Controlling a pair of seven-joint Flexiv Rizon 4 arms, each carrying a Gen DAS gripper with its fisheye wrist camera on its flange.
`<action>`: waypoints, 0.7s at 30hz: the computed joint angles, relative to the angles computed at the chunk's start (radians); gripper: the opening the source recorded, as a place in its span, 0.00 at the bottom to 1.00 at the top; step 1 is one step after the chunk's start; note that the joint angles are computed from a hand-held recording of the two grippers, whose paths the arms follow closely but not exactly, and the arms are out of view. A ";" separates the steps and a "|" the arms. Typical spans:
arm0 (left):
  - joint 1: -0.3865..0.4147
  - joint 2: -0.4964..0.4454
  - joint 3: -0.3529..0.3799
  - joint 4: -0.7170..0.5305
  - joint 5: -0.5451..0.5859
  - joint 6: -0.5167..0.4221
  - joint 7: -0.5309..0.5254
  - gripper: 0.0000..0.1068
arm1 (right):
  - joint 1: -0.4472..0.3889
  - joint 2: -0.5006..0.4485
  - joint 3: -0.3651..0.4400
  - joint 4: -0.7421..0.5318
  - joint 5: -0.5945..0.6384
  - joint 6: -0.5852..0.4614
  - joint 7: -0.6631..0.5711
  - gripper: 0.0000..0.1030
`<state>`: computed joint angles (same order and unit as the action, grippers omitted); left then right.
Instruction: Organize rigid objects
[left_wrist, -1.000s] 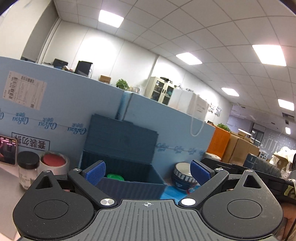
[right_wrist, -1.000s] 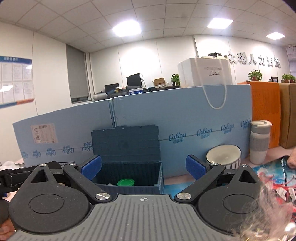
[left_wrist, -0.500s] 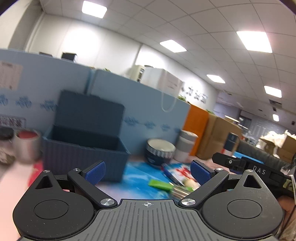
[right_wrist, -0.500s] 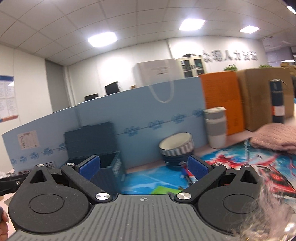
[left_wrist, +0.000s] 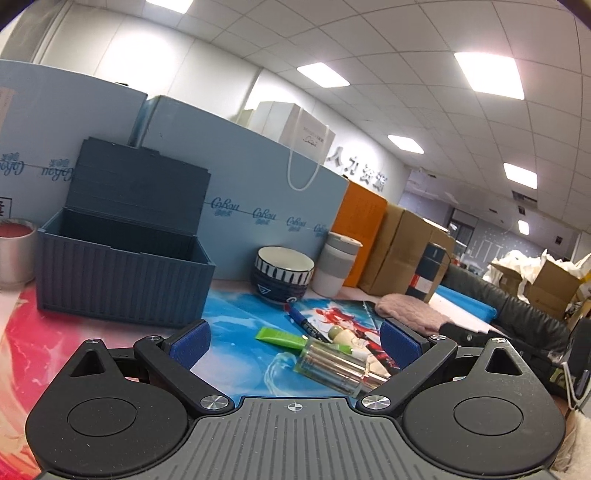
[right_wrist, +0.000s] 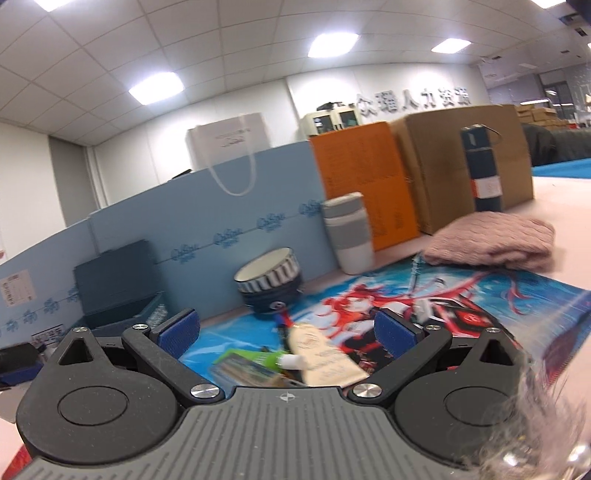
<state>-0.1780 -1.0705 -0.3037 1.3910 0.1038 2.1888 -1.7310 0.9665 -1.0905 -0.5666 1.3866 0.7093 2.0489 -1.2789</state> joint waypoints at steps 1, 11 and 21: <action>0.007 -0.008 -0.007 -0.008 0.012 -0.001 -0.003 0.93 | -0.008 0.001 0.009 0.006 -0.003 0.000 0.002 0.99; 0.073 -0.042 -0.072 -0.077 0.118 -0.074 0.021 0.94 | -0.114 0.016 0.163 0.023 -0.164 0.010 -0.021 0.99; 0.096 -0.136 -0.082 -0.193 0.231 -0.008 0.003 0.96 | -0.162 -0.013 0.186 -0.050 -0.416 -0.096 0.000 0.99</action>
<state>-0.0821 -1.2070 -0.3858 1.1983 0.3348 2.1811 -1.7280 0.8046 -1.1039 -0.3801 1.3366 0.2930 1.9527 -1.2784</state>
